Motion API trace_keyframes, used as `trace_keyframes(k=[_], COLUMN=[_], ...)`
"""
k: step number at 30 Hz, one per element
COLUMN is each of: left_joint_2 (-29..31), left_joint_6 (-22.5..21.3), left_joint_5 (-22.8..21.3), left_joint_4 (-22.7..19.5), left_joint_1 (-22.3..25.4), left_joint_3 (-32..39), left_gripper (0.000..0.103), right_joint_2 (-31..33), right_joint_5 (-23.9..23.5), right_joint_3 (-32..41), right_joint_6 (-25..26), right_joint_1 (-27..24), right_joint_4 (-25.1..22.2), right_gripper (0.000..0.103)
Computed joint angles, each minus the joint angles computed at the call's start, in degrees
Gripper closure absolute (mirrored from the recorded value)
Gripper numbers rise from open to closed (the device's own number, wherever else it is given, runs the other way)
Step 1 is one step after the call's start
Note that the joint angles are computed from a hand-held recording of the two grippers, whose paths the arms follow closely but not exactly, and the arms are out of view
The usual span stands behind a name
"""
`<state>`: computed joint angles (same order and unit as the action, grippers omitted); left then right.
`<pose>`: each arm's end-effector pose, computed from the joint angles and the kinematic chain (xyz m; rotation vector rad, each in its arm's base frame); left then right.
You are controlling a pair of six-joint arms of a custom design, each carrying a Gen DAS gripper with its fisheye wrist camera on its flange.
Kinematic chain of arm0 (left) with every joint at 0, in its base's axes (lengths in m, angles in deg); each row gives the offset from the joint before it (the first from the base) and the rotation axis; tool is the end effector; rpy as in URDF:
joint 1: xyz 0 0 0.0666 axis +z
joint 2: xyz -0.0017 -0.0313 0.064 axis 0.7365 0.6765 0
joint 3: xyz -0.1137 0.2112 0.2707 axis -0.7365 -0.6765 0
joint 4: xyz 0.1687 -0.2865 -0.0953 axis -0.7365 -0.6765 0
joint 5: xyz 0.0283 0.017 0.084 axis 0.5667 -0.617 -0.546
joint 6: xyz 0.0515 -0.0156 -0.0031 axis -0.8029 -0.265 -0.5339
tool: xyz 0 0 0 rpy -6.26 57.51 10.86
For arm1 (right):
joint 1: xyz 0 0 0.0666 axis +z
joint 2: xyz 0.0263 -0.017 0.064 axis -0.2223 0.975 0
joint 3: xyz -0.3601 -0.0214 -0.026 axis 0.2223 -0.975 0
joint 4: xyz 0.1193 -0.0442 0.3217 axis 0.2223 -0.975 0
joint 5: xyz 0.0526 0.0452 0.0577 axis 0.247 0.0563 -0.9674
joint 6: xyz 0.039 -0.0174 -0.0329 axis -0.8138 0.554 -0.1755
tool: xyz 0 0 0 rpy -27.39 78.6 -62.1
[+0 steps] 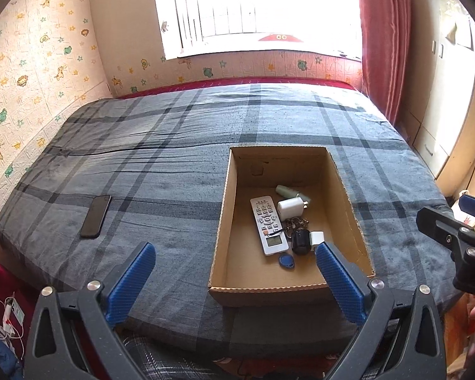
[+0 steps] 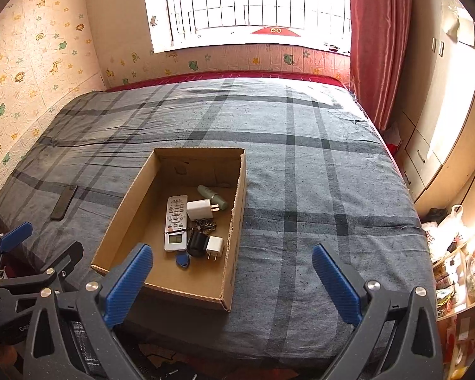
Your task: Organize rigid objects
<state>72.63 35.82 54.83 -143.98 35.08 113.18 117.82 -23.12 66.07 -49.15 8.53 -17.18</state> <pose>0.5805 -0.1305 0.4927 0.4974 2.3300 -0.1115 0.5134 0.1855 0.4862 0.4049 2.3817 -0.0802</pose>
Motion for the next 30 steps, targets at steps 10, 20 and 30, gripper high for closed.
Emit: trace_keyframes(k=[10, 20, 30], left_joint_2=[-3.5, -3.5, -3.1], left_joint_6=[1.7, 2.1, 1.8], left_joint_5=[0.7, 1.3, 2.2], left_joint_4=[2.6, 3.1, 2.7], left_joint_1=[0.2, 0.0, -0.2], left_joint_3=[-4.0, -3.7, -2.9], left_gripper=[0.000, 0.000, 0.000], right_joint_2=[-0.8, -0.6, -0.2], right_joint_5=[2.3, 2.9, 2.9], right_joint_3=[0.3, 1.1, 1.7], right_joint_6=[-1.0, -1.3, -1.3], right_joint_1=[1.7, 1.7, 1.7], right_joint_4=[-1.8, -2.9, -3.4], right_gripper=[0.000, 0.000, 0.000])
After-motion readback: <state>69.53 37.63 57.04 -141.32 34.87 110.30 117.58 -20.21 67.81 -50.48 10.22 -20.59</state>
